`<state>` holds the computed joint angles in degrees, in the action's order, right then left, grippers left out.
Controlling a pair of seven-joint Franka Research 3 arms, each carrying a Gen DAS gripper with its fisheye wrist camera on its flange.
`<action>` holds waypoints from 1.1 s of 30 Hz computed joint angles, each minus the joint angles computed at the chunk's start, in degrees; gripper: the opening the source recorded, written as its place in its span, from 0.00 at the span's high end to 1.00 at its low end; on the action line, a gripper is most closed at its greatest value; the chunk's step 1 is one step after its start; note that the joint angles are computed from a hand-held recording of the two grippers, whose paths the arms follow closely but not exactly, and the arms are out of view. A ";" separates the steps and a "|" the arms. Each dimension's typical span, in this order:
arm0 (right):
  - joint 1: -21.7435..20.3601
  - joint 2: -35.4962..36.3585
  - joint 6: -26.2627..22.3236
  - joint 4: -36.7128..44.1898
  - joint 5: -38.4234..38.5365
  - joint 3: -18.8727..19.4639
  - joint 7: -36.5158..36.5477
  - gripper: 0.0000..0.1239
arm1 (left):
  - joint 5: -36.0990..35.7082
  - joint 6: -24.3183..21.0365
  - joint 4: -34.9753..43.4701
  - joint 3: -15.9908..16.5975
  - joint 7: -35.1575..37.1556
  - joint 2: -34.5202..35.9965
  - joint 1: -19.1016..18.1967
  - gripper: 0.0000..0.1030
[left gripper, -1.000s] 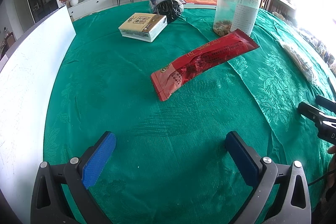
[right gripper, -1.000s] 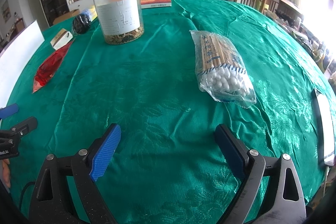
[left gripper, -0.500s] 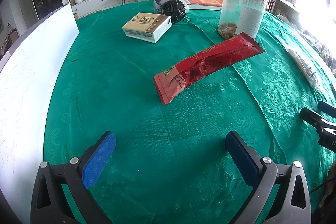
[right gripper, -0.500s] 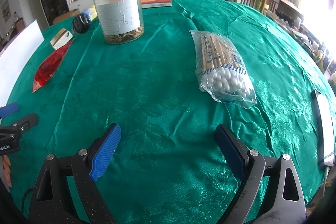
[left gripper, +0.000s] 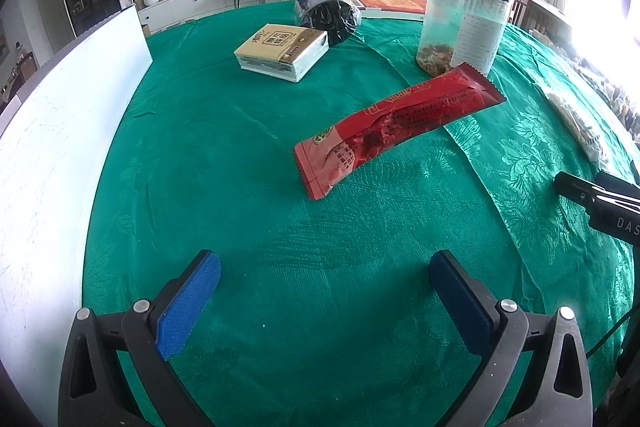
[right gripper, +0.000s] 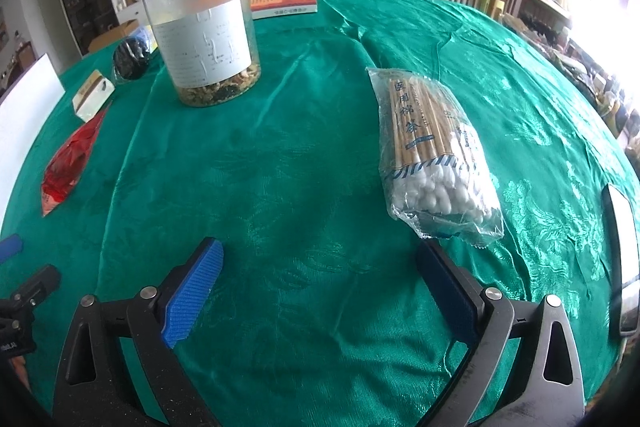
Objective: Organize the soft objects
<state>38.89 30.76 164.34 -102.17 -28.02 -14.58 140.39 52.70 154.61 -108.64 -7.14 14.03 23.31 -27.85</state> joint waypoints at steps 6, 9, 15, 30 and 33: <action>0.06 0.02 -0.03 0.03 0.15 -0.05 -0.11 0.20 | -0.02 0.04 0.02 0.05 0.00 0.04 0.00 0.00; 0.12 0.13 -0.09 0.18 0.20 -0.06 -0.09 0.20 | -0.08 -0.18 0.28 0.10 -0.15 0.20 -0.08 0.00; 0.17 0.05 0.00 0.02 0.17 -0.14 -0.09 0.20 | -0.13 -0.43 0.59 0.14 -0.25 0.41 -0.17 0.00; 0.16 0.10 -0.10 0.14 0.25 -0.09 -0.12 0.20 | -0.43 -1.38 1.84 0.35 -0.73 1.21 -0.41 0.00; 0.15 0.11 -0.12 0.15 0.26 -0.08 -0.13 0.20 | -0.42 -1.40 1.86 0.36 -0.72 1.23 -0.42 0.00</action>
